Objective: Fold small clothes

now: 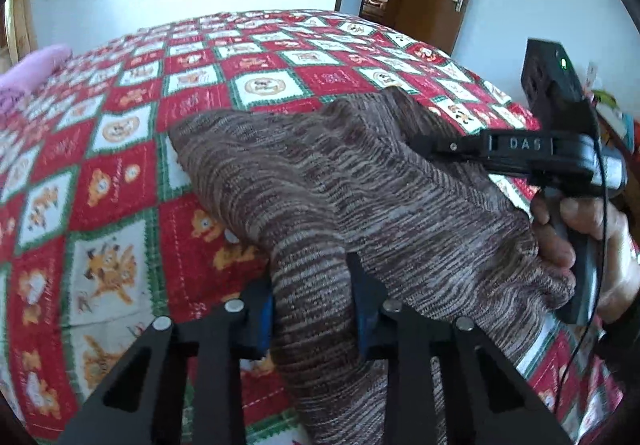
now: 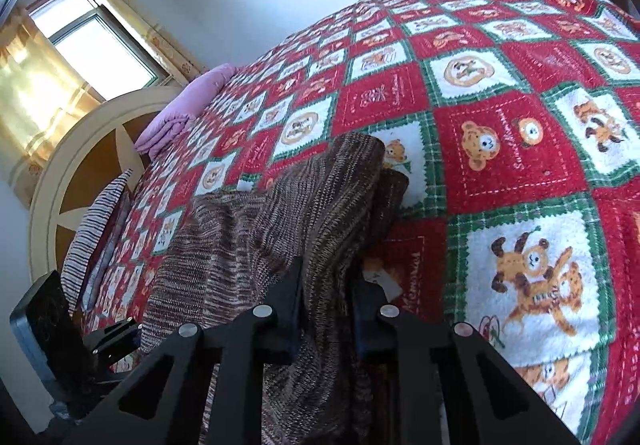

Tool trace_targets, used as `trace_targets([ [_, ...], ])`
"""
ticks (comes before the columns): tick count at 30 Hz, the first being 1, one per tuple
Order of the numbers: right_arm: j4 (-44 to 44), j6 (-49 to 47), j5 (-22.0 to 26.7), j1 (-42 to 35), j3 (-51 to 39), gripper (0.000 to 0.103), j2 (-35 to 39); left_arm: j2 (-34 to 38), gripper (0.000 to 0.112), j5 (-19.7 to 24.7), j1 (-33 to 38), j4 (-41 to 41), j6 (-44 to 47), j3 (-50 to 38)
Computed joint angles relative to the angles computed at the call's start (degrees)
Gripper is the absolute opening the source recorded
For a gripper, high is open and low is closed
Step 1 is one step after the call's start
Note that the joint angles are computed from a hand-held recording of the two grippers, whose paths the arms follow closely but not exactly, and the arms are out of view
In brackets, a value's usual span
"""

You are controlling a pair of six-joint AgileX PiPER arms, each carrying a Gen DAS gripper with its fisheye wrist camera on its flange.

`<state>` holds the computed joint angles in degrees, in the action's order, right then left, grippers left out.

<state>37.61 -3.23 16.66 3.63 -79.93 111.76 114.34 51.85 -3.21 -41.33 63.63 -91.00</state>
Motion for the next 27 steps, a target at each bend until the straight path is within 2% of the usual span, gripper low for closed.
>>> trace_targets([
  [6, -3.0, 4.4, -2.5, 2.6, 2.9, 0.018, -4.3, -4.1, 0.029, 0.4, 1.5, -1.9, 3.0, 2.8],
  [15, -9.1, 12.2, -4.5, 8.7, 4.7, 0.018, -8.0, -9.3, 0.028, 4.6, 7.5, -3.7, 7.2, 5.5],
  [19, -11.3, 14.9, -5.2, 11.7, 4.5, 0.018, -8.3, -11.5, 0.028, 6.7, 11.4, -4.7, 9.5, 7.0],
  [24, -18.1, 22.0, -4.6, 15.5, 2.0, 0.018, -7.1, -14.2, 0.028, 6.4, 15.0, -4.7, 12.4, 9.8],
  [27, -18.7, 23.1, -4.5, 17.0, 0.5, 0.018, -6.1, -14.5, 0.028, 8.2, 18.0, -5.3, 13.1, 9.8],
])
